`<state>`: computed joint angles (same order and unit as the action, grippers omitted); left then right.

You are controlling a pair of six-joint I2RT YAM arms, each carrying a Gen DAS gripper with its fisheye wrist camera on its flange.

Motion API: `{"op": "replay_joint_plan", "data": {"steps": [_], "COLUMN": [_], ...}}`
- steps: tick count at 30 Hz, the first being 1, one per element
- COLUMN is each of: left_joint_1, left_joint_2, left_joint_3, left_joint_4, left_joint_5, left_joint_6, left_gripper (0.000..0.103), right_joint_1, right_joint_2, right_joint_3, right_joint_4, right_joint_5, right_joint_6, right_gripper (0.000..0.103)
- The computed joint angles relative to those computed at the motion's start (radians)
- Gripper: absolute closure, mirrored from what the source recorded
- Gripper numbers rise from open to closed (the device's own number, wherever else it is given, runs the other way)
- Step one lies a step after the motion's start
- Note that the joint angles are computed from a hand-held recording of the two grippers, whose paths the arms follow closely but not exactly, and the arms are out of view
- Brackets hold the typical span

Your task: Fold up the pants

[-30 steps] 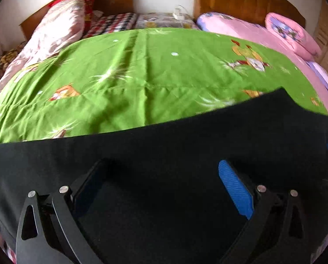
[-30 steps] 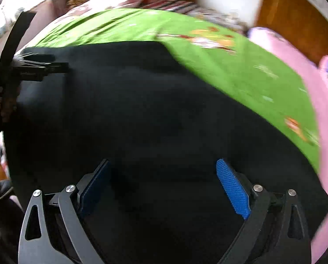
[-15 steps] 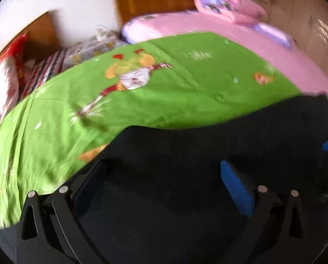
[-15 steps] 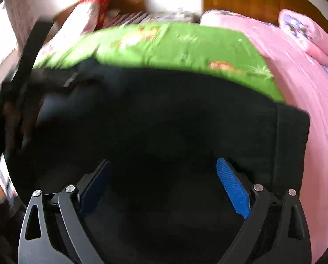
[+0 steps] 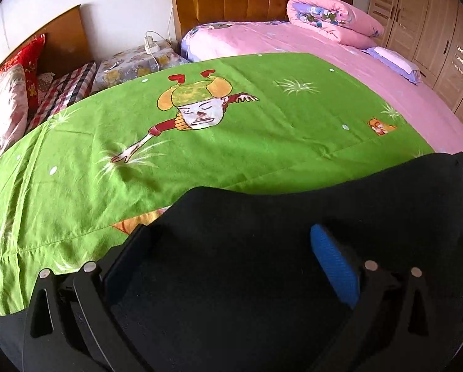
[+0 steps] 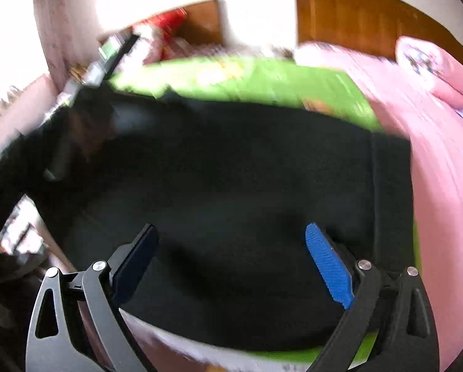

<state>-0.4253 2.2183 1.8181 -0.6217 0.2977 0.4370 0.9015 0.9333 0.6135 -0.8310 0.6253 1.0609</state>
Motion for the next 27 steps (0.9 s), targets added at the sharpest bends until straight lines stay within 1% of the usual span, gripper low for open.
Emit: {"op": "replay_joint_plan", "data": {"steps": [1,2,4,6,8,9,11,14,16,18,20,22,23,24,25,27], "left_joint_1": [0.0,0.003,-0.002,-0.002,0.0,-0.001,0.0,-0.006,-0.006,-0.006,-0.002,0.017,0.04,0.088,0.135,0.238], "left_joint_2": [-0.001,0.0,-0.008,-0.007,-0.007,-0.007,-0.008,-0.006,-0.007,-0.007,-0.015,-0.077,-0.12,-0.174,-0.22,-0.298], "left_joint_3": [0.0,0.001,-0.015,-0.015,-0.014,-0.015,-0.016,-0.014,-0.016,-0.015,-0.023,-0.105,-0.153,-0.206,-0.253,-0.329], "left_joint_4": [0.002,0.001,0.013,0.013,0.012,0.013,0.015,0.017,0.018,0.017,0.023,0.092,0.125,0.143,0.159,0.179], "left_joint_5": [-0.002,0.0,-0.004,-0.002,-0.001,-0.001,-0.002,-0.005,-0.006,-0.004,0.003,-0.001,0.025,0.111,0.172,0.226], "left_joint_6": [0.002,0.003,-0.002,-0.002,-0.001,-0.001,0.001,-0.006,-0.006,-0.005,-0.011,-0.049,-0.066,-0.082,-0.084,-0.052], "left_gripper": [0.001,0.001,0.001,0.001,0.001,0.001,0.001,0.001,0.001,0.001,0.001,0.002,0.002,0.002,0.002,0.002], "right_joint_1": [0.012,0.044,0.1,0.134,0.129,0.148,0.175,0.166,0.181,0.179,0.151,0.103,0.096,0.094,0.097,0.087], "right_joint_2": [-0.037,-0.037,0.014,0.043,0.04,0.055,0.052,0.056,0.057,0.068,0.111,0.174,0.207,0.245,0.262,0.295], "right_joint_3": [-0.017,0.006,0.068,0.085,0.043,0.03,0.034,0.038,0.042,0.057,0.095,0.173,0.217,0.275,0.314,0.374], "right_joint_4": [-0.001,-0.055,-0.152,-0.189,-0.151,-0.143,-0.178,-0.181,-0.197,-0.219,-0.239,-0.295,-0.339,-0.375,-0.373,-0.308], "right_joint_5": [0.003,0.022,0.069,0.096,0.074,0.092,0.095,0.083,0.084,0.069,0.035,-0.001,0.004,0.032,0.066,0.112], "right_joint_6": [0.02,0.083,0.189,0.248,0.233,0.237,0.285,0.281,0.307,0.321,0.313,0.312,0.338,0.355,0.338,0.247], "right_gripper": [0.011,0.011,0.011,0.011,0.01,0.009,0.009,0.009,0.009,0.009,0.009,0.01,0.01,0.01,0.01,0.01]}}
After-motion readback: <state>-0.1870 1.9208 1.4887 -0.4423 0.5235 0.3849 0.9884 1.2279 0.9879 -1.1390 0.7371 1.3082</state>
